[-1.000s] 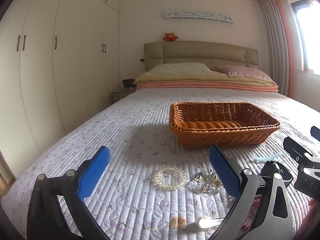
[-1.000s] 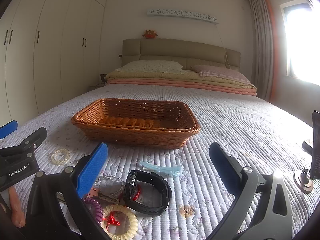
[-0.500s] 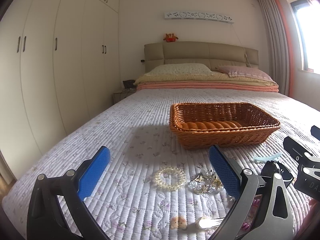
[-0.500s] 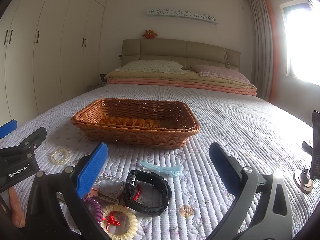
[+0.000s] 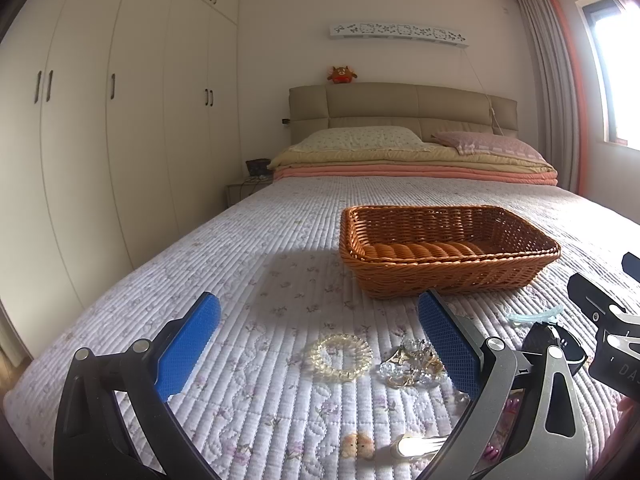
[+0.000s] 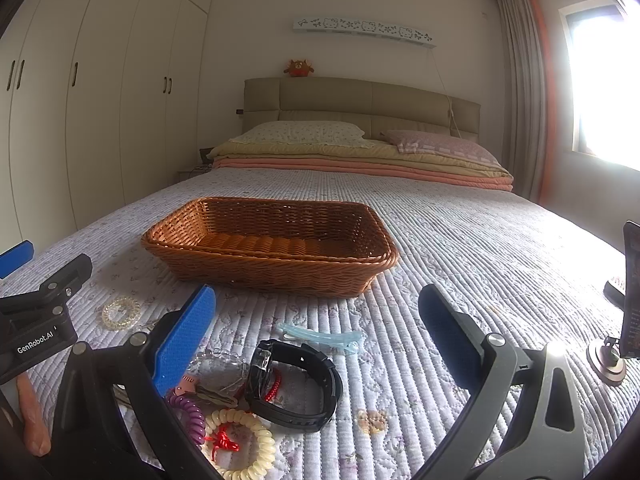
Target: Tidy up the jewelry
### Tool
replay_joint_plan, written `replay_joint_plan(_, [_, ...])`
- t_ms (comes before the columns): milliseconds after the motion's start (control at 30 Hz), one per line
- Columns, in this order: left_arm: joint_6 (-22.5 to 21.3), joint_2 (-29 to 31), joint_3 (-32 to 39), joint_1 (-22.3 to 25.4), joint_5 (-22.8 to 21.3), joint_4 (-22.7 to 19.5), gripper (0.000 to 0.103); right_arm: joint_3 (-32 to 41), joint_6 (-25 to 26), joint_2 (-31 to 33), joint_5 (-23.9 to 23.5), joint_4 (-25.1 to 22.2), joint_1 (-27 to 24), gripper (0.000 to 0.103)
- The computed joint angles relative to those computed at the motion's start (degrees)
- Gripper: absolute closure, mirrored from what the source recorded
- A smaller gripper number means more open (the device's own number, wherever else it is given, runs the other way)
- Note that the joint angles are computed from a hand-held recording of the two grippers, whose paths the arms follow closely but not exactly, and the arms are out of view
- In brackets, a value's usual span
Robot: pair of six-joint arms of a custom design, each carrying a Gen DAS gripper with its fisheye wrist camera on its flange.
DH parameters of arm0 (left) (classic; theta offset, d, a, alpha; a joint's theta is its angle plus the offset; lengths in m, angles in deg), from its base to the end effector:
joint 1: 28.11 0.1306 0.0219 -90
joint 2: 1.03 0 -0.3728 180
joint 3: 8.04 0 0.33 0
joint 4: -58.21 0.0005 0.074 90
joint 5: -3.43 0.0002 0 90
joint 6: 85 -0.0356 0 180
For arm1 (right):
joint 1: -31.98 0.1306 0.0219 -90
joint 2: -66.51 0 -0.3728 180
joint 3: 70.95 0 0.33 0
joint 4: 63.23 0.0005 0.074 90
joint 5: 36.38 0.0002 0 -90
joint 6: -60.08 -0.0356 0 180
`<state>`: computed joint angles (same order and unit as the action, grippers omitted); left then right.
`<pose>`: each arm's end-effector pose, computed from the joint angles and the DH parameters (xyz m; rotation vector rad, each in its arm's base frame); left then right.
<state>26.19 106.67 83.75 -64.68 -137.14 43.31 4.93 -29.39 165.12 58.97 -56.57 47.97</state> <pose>0.4461 -0.2974 0.3456 -0.2437 1.8948 0.2571 0.4694 0.1305 0.3412 -0.2014 1.8402 0.1016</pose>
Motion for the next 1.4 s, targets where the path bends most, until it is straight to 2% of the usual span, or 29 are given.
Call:
replay_joint_plan(200, [1.22,0.04,0.18,0.6,1.62,-1.05,0.007,-0.04,0.03,0.1,0.43,0.06,0.15,0.006])
replay_joint_plan(367, [6.47,-0.68,-0.25,2.49,5.37,-3.39,0.007,0.18,-0.54,0.34,2.4,-0.1,0.17,0.006])
replay_joint_plan(433, [10.08,-1.47,-1.11,3.42,6.94,-4.34,0.007,0.42,-0.61,0.36,3.72,-0.68,0.33,0.006])
replay_joint_plan(600, [19.69,-5.05,-6.72,6.26,14.31,-2.85,0.008,0.58,-0.58,0.04,4.16,-3.64,-0.03,0.006])
replay_joint_plan(700, [22.52,-6.32,-9.34,7.67,19.34,-1.02,0.009,-0.21,-1.54,-0.67,2.93,-4.15,-0.96,0.008])
replay_joint_plan(767, [23.68,-6.18,-9.41,8.45,22.22,-1.79,0.011,-0.15,-2.61,-0.83,2.43,-5.4,-1.63,0.012])
replay_joint_plan(833, [23.58,-5.66,-8.69,9.13,24.57,-3.05,0.017,0.18,-3.63,-0.97,1.56,-7.12,-2.45,0.014])
replay_joint_plan(900, [23.09,-5.04,-7.22,9.65,26.9,-5.46,0.024,1.1,-3.5,-1.19,0.8,-10.82,-3.35,0.021])
replay_joint_plan(1000, [20.3,-4.61,-5.66,10.34,31.0,-8.25,0.027,0.73,-2.0,-2.5,-2.35,-14.11,-5.2,0.031])
replay_joint_plan(1067, [18.09,-4.09,-4.03,10.82,32.7,-10.69,0.033,0.1,-0.72,-3.52,-4.41,-15.23,-6.51,0.034])
replay_joint_plan(1133, [16.77,-3.45,-2.39,11.52,35.11,-13.01,0.043,0.86,0.69,-3.53,-6.9,-17.89,-7.53,0.042])
replay_joint_plan(1200, [15.88,-2.94,-1.61,12.52,37.67,-13.41,0.044,2.49,1.89,-2.67,-8.18,-21.05,-7.7,0.054])
replay_joint_plan(1267, [14.93,-1.25,1.12,13.06,37.98,-16.59,0.044,5.52,2.52,-0.77,-11.18,-25.4,-7.81,0.059])
replay_joint_plan(1400, [11.55,1.92,5.36,13.57,40.41,-20.96,0.05,12.77,2.3,4.01,-14.95,-32.92,-7.18,0.059])
